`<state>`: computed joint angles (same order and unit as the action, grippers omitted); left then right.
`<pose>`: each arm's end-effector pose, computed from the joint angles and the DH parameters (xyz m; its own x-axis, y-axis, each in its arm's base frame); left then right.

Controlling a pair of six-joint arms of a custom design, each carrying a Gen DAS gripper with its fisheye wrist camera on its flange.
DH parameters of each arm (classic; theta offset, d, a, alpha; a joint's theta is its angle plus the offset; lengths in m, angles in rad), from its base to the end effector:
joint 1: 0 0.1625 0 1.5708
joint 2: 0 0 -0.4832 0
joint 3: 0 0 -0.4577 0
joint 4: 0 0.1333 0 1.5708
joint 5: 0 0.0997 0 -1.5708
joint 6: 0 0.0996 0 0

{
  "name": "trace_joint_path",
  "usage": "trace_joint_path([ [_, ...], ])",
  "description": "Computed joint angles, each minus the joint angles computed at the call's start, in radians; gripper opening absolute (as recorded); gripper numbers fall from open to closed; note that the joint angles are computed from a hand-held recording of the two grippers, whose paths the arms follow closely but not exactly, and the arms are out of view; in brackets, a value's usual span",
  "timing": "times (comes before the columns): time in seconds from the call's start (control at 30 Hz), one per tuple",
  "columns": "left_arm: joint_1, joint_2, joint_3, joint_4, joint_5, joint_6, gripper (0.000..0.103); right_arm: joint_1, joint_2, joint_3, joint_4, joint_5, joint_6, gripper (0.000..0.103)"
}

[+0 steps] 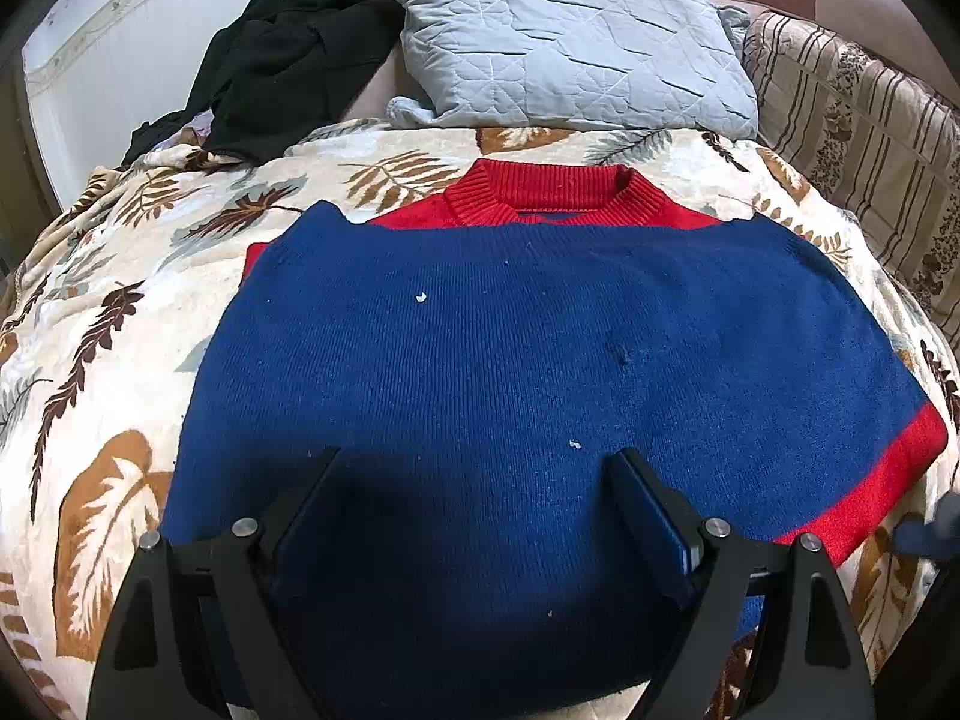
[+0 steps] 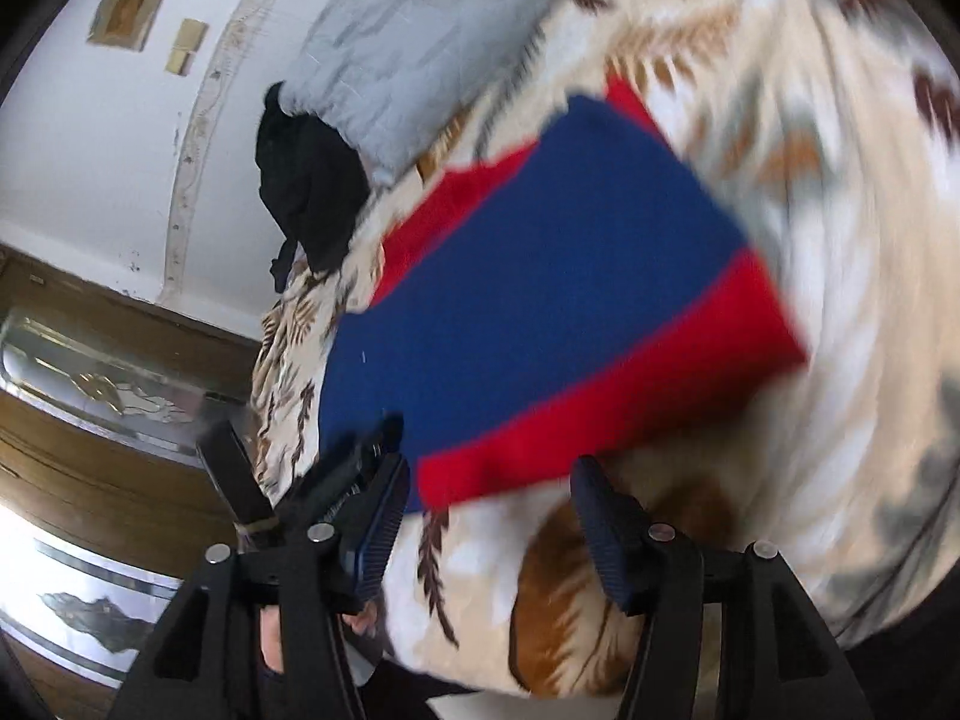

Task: Fold small clothes

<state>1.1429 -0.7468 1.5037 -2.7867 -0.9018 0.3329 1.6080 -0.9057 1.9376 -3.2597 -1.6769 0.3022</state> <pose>-0.1592 -0.8191 0.1506 -0.6607 0.3379 -0.6703 0.6221 0.7462 -0.2370 0.1477 -0.6675 0.1323 -0.9597 0.2619 -0.1017 0.2683 0.7472 -0.6080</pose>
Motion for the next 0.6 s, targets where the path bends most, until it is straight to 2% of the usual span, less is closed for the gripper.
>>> trace_joint_path([
  [0.1,0.001,-0.003,0.003,0.001,-0.004,0.003,0.088,-0.021,0.021,-0.002,-0.006,0.023,0.064,0.060],
  [0.2,0.001,-0.002,0.002,0.001,-0.002,0.002,0.088,-0.036,0.030,0.000,-0.061,0.028,0.085,0.060],
  [0.43,0.000,0.000,-0.001,0.001,0.000,0.002,0.089,-0.045,0.043,-0.036,-0.175,-0.039,0.101,0.060],
  [0.53,0.000,0.000,-0.001,0.002,-0.001,0.002,0.089,-0.052,0.051,-0.052,-0.177,-0.044,0.116,0.060],
  [0.6,0.000,0.000,-0.002,0.003,-0.001,0.001,0.089,-0.043,0.058,-0.066,-0.182,-0.072,0.088,0.060],
])
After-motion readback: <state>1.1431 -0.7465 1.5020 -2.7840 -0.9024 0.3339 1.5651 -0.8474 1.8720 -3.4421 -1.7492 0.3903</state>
